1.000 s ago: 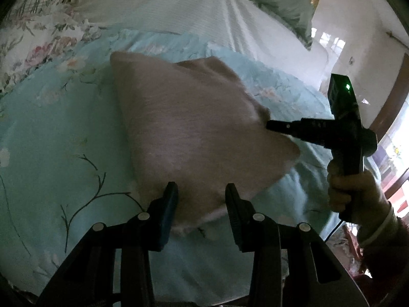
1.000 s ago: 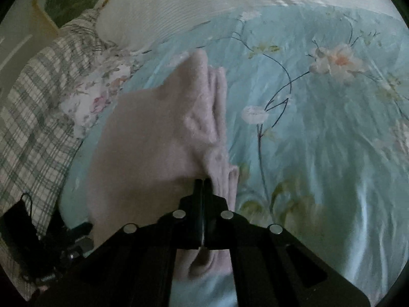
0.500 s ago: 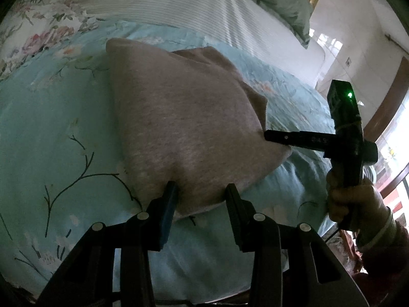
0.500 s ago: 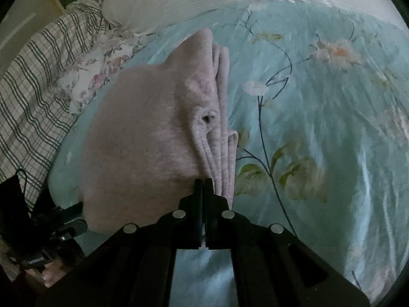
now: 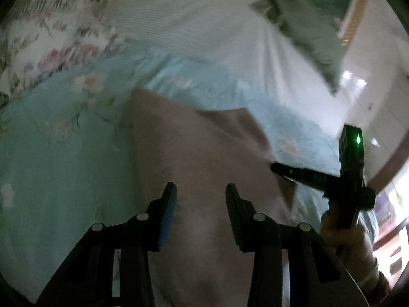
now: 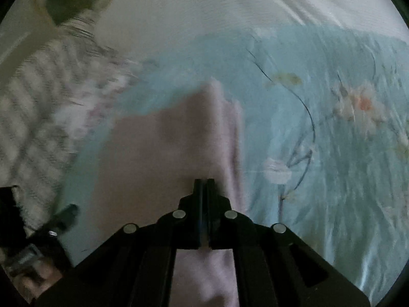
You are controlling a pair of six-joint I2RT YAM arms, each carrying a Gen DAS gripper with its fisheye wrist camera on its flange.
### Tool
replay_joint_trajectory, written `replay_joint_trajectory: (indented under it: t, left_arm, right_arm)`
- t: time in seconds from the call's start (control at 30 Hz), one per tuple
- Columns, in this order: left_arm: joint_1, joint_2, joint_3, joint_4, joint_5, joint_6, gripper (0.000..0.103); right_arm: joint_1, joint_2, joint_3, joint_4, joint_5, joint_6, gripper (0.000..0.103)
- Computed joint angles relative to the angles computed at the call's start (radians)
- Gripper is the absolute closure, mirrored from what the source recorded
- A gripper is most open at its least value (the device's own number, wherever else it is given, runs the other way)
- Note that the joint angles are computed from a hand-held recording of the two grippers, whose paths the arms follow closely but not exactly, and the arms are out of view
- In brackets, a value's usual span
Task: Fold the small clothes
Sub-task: 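Release the sweater from both grippers and lift them away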
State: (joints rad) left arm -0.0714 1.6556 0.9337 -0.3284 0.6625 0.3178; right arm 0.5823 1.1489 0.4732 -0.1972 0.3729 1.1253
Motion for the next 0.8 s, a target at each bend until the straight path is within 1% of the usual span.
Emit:
replay_joint_trajectory:
  t: [0.03, 0.07, 0.1, 0.17, 0.2, 0.3, 0.4, 0.43, 0.5, 0.6, 0.67, 0.73, 0.8]
  left_arm:
    - [-0.023, 0.027, 0.016, 0.006, -0.047, -0.02, 0.066]
    - [-0.049, 0.059, 0.032, 0.014, -0.104, -0.038, 0.069]
    - [-0.057, 0.084, 0.048, 0.018, -0.124, -0.044, 0.069]
    - [-0.066, 0.085, 0.038, 0.045, -0.134, -0.057, 0.069]
    - [-0.078, 0.082, 0.035, 0.053, -0.154, -0.061, 0.069]
    - [-0.102, 0.06, 0.001, 0.091, -0.203, -0.052, 0.069]
    - [-0.078, 0.048, -0.001, 0.074, -0.183, -0.041, 0.069]
    - [-0.064, 0.028, -0.011, 0.06, -0.168, -0.04, 0.069]
    - [-0.035, 0.013, -0.016, 0.045, -0.142, -0.041, 0.069]
    - [0.0, -0.026, -0.042, 0.022, -0.13, -0.038, 0.069]
    - [0.017, -0.07, -0.071, 0.006, -0.118, -0.026, 0.069]
    - [0.028, -0.127, -0.118, 0.006, -0.129, -0.007, 0.068]
    - [0.042, -0.177, -0.158, -0.008, -0.129, 0.029, 0.067]
  right_arm:
    - [-0.023, 0.01, -0.036, 0.059, -0.011, -0.004, 0.103]
    - [-0.027, 0.0, -0.05, 0.074, -0.013, -0.005, 0.103]
    - [-0.033, -0.006, -0.053, 0.073, -0.02, -0.009, 0.103]
    - [-0.042, 0.005, -0.033, 0.052, -0.022, -0.031, 0.103]
    - [-0.04, 0.007, -0.035, 0.053, -0.017, -0.036, 0.103]
    - [-0.043, -0.003, -0.058, 0.085, -0.022, -0.027, 0.103]
    - [-0.015, -0.067, -0.077, 0.067, -0.002, 0.002, 0.103]
    - [0.013, -0.103, -0.078, 0.037, 0.02, 0.027, 0.1]
    - [0.081, -0.157, -0.068, -0.029, 0.083, 0.075, 0.1]
    - [0.209, -0.212, -0.027, -0.148, 0.189, 0.151, 0.099]
    - [0.319, -0.229, 0.01, -0.235, 0.273, 0.223, 0.099]
    - [0.412, -0.223, 0.044, -0.302, 0.337, 0.289, 0.098]
    - [0.49, -0.209, 0.065, -0.329, 0.366, 0.332, 0.095]
